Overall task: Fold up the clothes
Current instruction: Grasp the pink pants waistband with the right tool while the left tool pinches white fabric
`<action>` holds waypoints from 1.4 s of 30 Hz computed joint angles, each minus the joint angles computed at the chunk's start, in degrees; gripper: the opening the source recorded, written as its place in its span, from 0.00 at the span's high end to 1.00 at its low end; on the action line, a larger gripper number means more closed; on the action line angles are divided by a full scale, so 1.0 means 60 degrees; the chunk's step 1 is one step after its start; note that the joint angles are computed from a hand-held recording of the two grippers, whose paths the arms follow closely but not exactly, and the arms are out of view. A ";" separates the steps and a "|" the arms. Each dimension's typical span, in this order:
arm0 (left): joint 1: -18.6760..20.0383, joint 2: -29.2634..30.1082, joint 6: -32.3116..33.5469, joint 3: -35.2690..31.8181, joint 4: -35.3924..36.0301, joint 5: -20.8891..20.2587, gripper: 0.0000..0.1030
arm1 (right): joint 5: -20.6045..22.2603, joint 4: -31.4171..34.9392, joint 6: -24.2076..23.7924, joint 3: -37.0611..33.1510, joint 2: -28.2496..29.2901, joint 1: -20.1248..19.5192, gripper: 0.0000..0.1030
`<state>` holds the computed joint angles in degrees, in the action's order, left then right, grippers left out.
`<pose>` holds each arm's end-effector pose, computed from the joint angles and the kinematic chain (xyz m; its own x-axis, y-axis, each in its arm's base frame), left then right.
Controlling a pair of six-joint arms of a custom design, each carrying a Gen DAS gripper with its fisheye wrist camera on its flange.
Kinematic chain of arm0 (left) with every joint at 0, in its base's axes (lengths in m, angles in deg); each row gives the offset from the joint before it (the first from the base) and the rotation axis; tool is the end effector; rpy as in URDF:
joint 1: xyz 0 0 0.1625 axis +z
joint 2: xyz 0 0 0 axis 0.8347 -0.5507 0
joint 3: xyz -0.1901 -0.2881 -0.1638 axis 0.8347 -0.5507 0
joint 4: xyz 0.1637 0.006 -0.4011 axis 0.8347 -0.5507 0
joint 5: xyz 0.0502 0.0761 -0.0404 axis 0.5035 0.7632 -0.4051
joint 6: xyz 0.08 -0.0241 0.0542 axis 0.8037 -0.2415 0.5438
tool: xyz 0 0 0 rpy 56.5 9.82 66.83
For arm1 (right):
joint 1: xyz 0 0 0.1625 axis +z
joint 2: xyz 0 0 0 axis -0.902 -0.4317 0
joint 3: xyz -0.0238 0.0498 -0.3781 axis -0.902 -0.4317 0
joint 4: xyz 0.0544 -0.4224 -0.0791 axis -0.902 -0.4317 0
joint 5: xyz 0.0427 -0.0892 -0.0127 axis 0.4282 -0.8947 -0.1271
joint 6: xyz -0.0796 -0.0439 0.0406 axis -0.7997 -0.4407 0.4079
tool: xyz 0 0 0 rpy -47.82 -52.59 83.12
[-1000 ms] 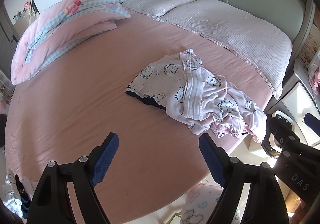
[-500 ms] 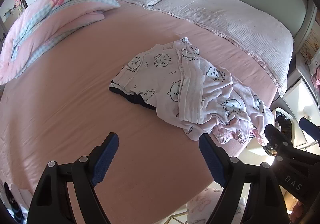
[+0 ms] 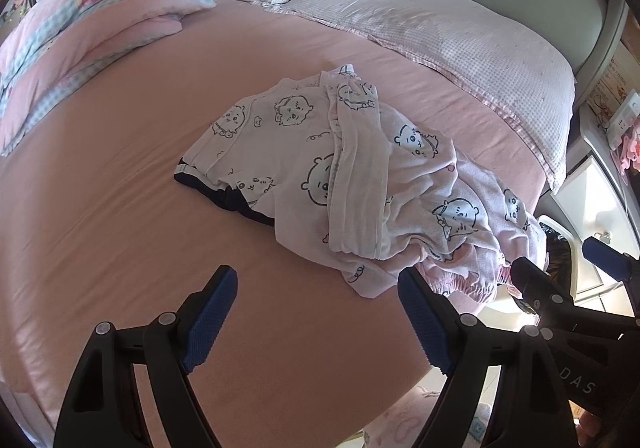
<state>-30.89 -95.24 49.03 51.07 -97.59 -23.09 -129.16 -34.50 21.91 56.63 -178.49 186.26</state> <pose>-0.2971 -0.3468 0.0593 -0.5914 0.5908 -0.5487 0.6931 0.7202 0.0284 0.2056 -0.2474 0.1694 -0.5616 0.4737 0.6785 -0.0445 0.8015 -0.5964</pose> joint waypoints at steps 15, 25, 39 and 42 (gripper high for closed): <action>0.0628 0.1147 0.0863 0.0055 -0.1867 -0.0301 0.20 | 0.0582 -0.6249 -0.3710 0.1634 0.0218 -0.1073 0.09; 0.1337 0.1446 0.0414 -0.0274 -0.1964 -0.1280 0.20 | 0.1336 -0.9820 -0.5617 0.2010 0.0895 -0.1788 0.09; 0.1233 0.1555 0.0468 0.0020 -0.2822 -0.0959 0.13 | 0.2526 -1.3100 -0.8070 0.2371 0.1416 -0.3066 0.08; 0.1211 0.1546 0.0403 0.0119 -0.3043 -0.0883 0.12 | 0.3892 -1.3933 -0.8636 0.2763 0.1067 -0.4025 0.07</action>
